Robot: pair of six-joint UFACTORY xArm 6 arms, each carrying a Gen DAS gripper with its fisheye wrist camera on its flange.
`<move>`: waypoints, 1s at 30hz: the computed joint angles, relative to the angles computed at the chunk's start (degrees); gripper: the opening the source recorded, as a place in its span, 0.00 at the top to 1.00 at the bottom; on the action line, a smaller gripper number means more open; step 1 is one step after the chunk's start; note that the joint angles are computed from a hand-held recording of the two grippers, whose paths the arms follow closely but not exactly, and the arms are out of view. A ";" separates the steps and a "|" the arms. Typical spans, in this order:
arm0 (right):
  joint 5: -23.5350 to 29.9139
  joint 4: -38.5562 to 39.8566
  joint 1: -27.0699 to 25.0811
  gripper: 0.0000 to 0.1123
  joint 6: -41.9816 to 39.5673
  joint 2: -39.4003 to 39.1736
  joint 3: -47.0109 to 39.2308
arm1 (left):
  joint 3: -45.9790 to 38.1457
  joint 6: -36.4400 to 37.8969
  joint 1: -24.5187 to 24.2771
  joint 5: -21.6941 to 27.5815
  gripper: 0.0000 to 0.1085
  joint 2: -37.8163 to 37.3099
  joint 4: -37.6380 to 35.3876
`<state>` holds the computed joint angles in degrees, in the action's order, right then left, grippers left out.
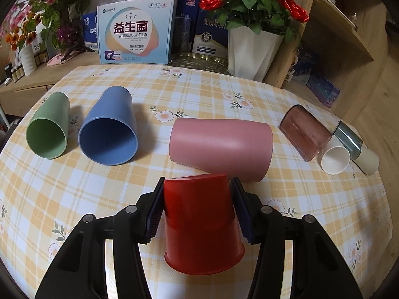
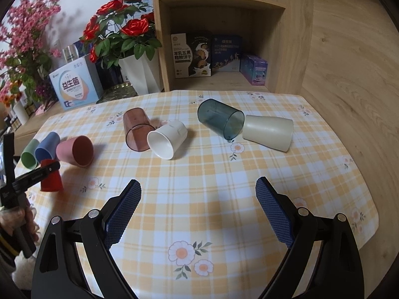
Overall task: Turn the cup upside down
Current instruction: 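Lift the red cup with the left gripper and rotate it rim-down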
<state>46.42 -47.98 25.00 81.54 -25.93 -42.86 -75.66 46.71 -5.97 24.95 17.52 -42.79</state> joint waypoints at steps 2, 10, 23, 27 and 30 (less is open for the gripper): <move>-0.19 0.05 -0.07 0.20 -0.02 0.00 0.01 | 0.52 -0.34 0.12 0.26 0.54 -0.45 0.36; 0.01 -0.24 0.22 0.20 0.45 -0.43 0.25 | 3.56 2.72 0.21 0.16 0.54 -2.69 -1.39; 0.10 -0.38 0.22 0.20 0.78 -0.70 0.25 | 7.36 6.39 0.72 -0.42 0.54 -5.53 -3.49; -0.29 -0.05 0.05 0.20 0.41 -0.59 0.24 | 9.46 8.03 1.30 0.08 0.54 -7.35 -3.82; -0.24 -0.20 0.25 0.20 0.51 -0.60 0.16 | 10.57 5.08 2.17 1.88 0.54 -7.97 -0.49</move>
